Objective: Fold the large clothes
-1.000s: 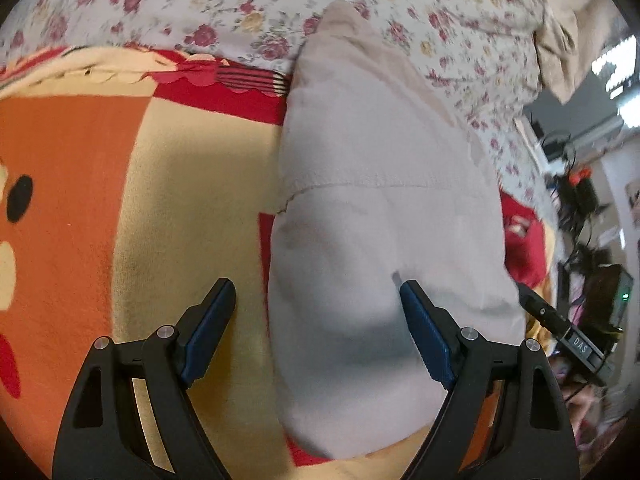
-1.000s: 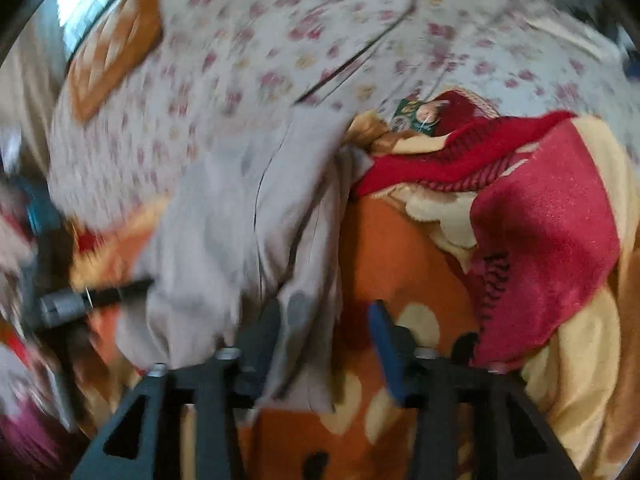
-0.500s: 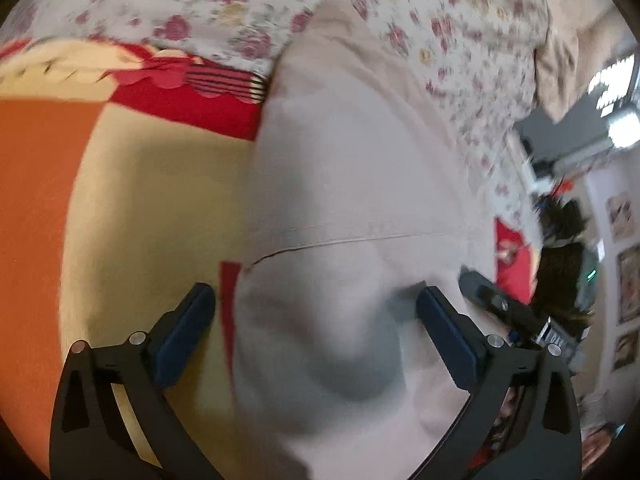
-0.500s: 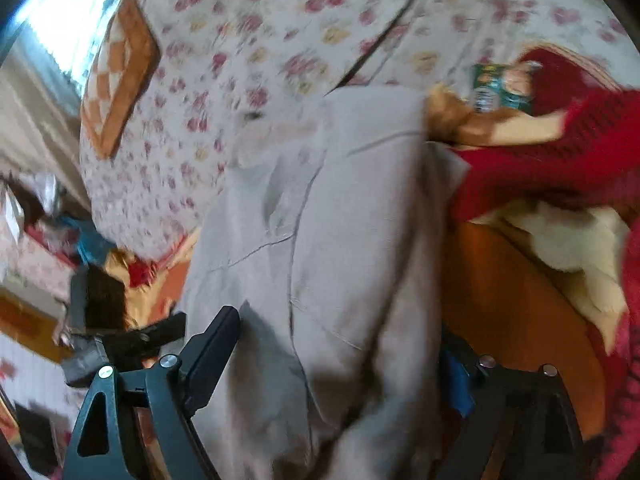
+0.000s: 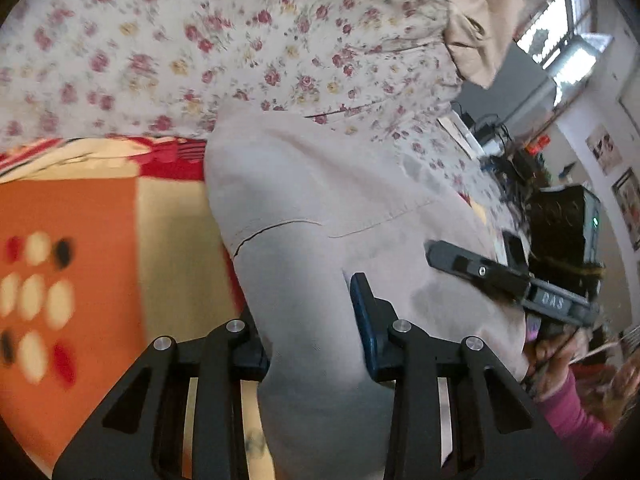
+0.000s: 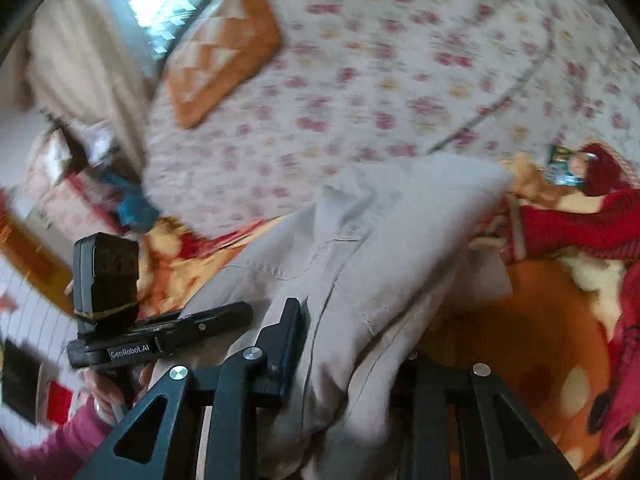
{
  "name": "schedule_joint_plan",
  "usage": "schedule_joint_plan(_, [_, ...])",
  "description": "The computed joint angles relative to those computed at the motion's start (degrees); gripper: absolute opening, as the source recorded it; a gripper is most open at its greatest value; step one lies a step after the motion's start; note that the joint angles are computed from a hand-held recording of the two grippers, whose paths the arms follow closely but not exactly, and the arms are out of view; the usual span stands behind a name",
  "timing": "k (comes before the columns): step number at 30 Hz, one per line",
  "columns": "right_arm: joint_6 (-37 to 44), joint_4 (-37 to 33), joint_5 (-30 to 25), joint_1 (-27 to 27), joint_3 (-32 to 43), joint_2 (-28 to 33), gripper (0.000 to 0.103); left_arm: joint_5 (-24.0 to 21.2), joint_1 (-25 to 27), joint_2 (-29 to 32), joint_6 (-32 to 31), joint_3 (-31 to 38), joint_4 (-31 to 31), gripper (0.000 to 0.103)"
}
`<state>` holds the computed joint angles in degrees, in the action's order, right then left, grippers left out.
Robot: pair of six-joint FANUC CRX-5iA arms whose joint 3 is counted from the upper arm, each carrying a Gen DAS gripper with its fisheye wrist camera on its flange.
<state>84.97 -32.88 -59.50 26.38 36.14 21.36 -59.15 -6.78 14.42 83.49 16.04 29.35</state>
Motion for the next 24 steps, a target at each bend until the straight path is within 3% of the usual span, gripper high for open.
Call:
schedule_joint_plan(4, [3.03,-2.68,-0.06,2.12,-6.75,-4.4,0.029,-1.15,-0.62,-8.08,3.68,-8.17,-5.74,0.033])
schedule_joint_plan(5, [2.12,-1.04,0.19,3.02,-8.1,-4.85,0.041,-3.05,-1.4,-8.32,6.23,-8.57,-8.97,0.033])
schedule_joint_plan(7, [-3.57,7.76,-0.55,6.37,-11.0,-4.86,0.052,-4.0,-2.89,-8.57,10.03,-10.02,-13.91,0.046])
schedule_joint_plan(8, [-6.99,12.95,-0.82,8.04,-12.5,-4.87,0.052,-3.87,-3.45,-8.72,11.62,-10.21,-15.73,0.055])
schedule_joint_plan(11, [-12.49,18.9,3.43,9.8,-18.54,-9.16,0.053,-2.08,-5.37,-10.7,16.8,-9.99,-22.29,0.057])
schedule_joint_plan(14, [-15.55,24.53,8.41,12.23,-24.35,-15.34,0.053,-0.6,-7.15,-12.36,22.01,-9.07,-28.09,0.069])
schedule_joint_plan(19, [-10.58,20.5,5.34,14.0,-24.02,-17.78,0.052,-1.38,-9.14,-11.87,26.25,-7.02,-32.81,0.069])
schedule_joint_plan(21, [-12.7,24.92,3.44,16.41,-24.46,-16.25,0.04,-1.75,-9.65,-11.84,27.49,-7.18,-33.38,0.069])
schedule_joint_plan(22, [-13.26,26.35,2.93,16.9,-24.87,-15.89,0.029,-1.58,-9.79,-12.14,27.92,-7.66,-33.28,0.069])
schedule_joint_plan(23, [-13.41,26.73,2.56,17.29,-25.19,-15.34,0.017,-1.67,-9.85,-12.69,28.26,-8.23,-33.31,0.069])
schedule_joint_plan(24, [-13.12,25.9,2.83,17.37,-25.75,-15.4,0.013,-1.88,-10.16,-12.89,28.82,-8.27,-33.62,0.069])
